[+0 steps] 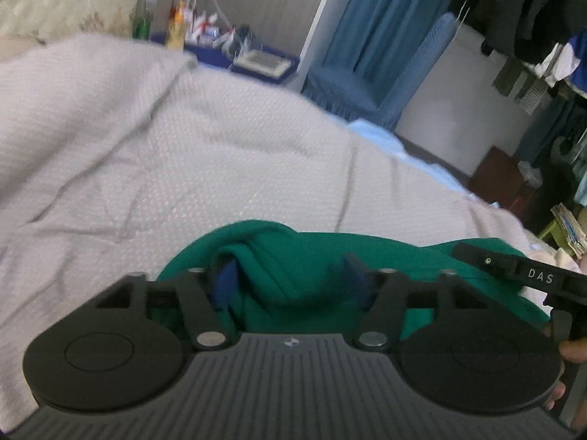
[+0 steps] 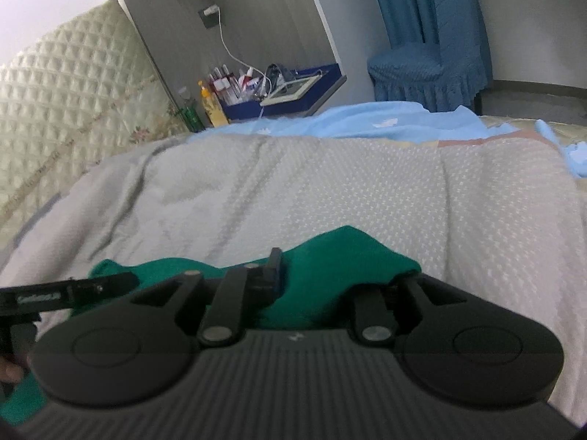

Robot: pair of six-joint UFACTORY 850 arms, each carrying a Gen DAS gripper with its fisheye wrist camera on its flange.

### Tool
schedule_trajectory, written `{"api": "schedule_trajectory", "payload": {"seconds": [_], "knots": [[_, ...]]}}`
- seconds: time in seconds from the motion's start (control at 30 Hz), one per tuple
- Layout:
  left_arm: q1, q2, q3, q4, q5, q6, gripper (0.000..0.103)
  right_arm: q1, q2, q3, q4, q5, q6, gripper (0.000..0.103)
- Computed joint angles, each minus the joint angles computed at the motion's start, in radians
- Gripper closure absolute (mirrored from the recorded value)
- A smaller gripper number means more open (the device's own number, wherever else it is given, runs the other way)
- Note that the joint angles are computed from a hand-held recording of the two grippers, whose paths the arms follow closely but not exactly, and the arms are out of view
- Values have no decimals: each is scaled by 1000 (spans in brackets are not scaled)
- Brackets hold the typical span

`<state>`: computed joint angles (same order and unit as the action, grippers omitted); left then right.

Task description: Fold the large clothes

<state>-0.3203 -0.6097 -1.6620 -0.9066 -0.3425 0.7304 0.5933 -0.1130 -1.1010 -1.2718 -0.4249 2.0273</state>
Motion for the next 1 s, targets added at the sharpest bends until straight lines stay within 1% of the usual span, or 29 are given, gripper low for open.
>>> {"api": "schedule_trajectory", "payload": {"seconds": [0.03,0.07,0.1,0.17,0.27,0.37,0.47,0.53,0.6,0.67,0.73,0.77,0.8,0.83,0.87,0.9,0.93,0.97,1.0], "knots": [[-7,34,39,-1,30,18,30,15,17,8,-15,-19,21,54],[-13,68,77,-7,53,37,29,31,34,18,-39,-35,43,40],[-16,106,119,-34,67,63,29,50,53,28,-54,-54,51,35],[-19,172,189,-97,75,121,29,92,87,38,-40,-101,20,35],[-37,298,313,-127,117,164,29,172,144,55,-23,-188,-7,35],[-52,431,433,-122,140,157,29,268,195,61,6,-275,-36,35],[-72,585,563,-55,153,74,29,380,227,54,31,-378,-65,35],[-78,686,643,-16,149,32,29,460,237,46,51,-457,-76,35],[-86,787,720,72,153,-63,29,527,240,32,85,-522,-95,35],[-87,892,797,117,139,-126,29,579,233,5,124,-572,-118,35],[-86,983,860,188,119,-206,29,620,220,-24,160,-611,-141,35],[-92,1030,890,269,114,-290,29,638,208,-41,174,-631,-156,33],[-96,1072,914,340,105,-365,29,650,198,-53,185,-644,-169,30],[-96,1105,933,370,97,-398,29,659,187,-64,195,-649,-177,29],[-90,1137,954,365,92,-395,29,671,176,-70,201,-651,-173,29],[-87,1170,974,382,91,-420,29,673,165,-80,209,-647,-177,25],[-77,1190,989,361,89,-404,29,676,152,-86,209,-646,-177,20],[-65,1206,1003,326,88,-373,29,676,139,-89,201,-639,-175,14],[-53,1215,1014,292,87,-342,29,671,128,-89,195,-621,-178,11]]}}
